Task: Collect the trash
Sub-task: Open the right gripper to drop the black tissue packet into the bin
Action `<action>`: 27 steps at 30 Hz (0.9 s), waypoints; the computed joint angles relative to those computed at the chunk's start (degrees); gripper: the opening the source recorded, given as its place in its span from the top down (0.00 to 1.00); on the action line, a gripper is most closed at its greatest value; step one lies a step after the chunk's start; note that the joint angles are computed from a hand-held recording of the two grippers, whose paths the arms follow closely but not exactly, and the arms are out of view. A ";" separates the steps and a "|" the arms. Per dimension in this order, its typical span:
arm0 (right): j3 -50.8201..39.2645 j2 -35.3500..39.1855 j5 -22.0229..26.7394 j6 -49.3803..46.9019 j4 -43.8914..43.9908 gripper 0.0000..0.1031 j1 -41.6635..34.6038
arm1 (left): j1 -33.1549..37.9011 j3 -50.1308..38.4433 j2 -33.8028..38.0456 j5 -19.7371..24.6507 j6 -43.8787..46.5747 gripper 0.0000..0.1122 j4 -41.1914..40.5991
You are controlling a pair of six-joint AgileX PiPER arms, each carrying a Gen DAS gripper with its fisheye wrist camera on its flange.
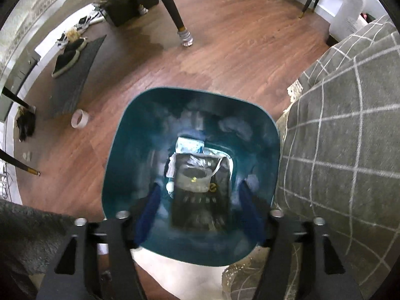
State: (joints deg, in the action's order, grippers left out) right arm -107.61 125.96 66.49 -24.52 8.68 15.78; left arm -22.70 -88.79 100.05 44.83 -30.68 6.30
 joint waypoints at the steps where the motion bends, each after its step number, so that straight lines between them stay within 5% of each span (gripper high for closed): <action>1: 0.83 -0.39 -0.37 -0.25 -0.45 0.31 0.14 | -0.03 -0.14 -0.12 -0.02 -0.03 0.59 0.00; 9: 5.13 -4.16 -1.71 -4.59 0.94 0.31 -1.69 | -2.21 -2.59 -1.16 0.99 -2.23 0.58 3.04; 13: 5.92 -7.49 -2.07 -6.73 4.36 0.42 -2.34 | -2.77 -4.16 -1.00 1.70 -3.38 0.58 3.69; 20: 5.68 -13.67 -3.41 -7.85 10.73 0.44 -3.54 | -3.61 -7.44 -2.61 2.83 -4.75 0.55 5.69; 24: 1.19 -15.52 0.46 -7.76 16.29 0.46 -6.00 | -4.86 -8.19 -3.99 4.47 -6.49 0.53 9.15; 27: 1.70 -19.44 -2.48 -7.85 14.76 0.48 -6.44 | -6.05 -7.81 -5.27 5.59 -7.33 0.53 11.39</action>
State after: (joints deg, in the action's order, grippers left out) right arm -105.91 106.51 64.01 -32.38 23.44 9.34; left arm -28.75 -96.60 94.79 50.42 -38.02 17.69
